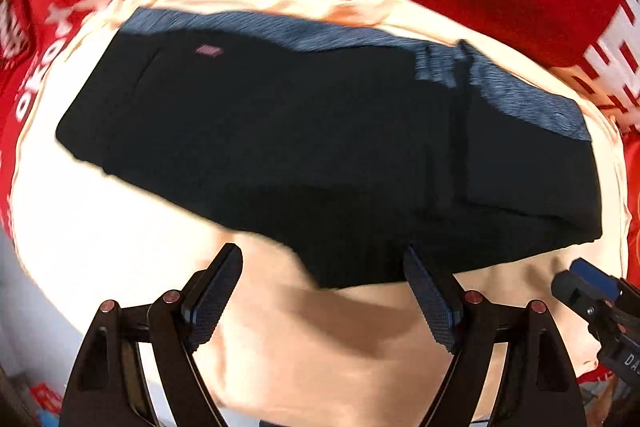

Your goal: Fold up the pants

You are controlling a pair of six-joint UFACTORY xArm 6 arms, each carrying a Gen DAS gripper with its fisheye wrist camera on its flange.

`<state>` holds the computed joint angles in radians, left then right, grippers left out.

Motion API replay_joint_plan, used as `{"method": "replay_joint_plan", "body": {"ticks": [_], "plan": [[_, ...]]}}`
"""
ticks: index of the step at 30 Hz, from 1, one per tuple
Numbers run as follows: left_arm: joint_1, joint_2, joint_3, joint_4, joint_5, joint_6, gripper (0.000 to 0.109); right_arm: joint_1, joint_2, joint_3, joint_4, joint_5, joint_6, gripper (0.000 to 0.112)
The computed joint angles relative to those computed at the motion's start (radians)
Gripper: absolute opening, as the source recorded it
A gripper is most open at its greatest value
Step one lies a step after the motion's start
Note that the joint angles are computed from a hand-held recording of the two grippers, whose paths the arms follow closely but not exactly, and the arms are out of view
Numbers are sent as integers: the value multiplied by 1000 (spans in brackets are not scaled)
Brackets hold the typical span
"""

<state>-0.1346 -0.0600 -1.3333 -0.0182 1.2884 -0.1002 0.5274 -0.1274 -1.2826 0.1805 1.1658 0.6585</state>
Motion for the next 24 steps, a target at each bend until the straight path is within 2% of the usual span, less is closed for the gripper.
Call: {"method": "replay_joint_plan", "body": {"ticks": [4,12,24], "plan": [[55,-22,19,2,11,11,84,35,51,-63,-13,37,24,64],[157,1,-11,-13,25,56,84,91,204,-252,-56,102,52,64],[275,44,-48,-24,20,120,84,96,441,-547,-156,210,89,64]]}}
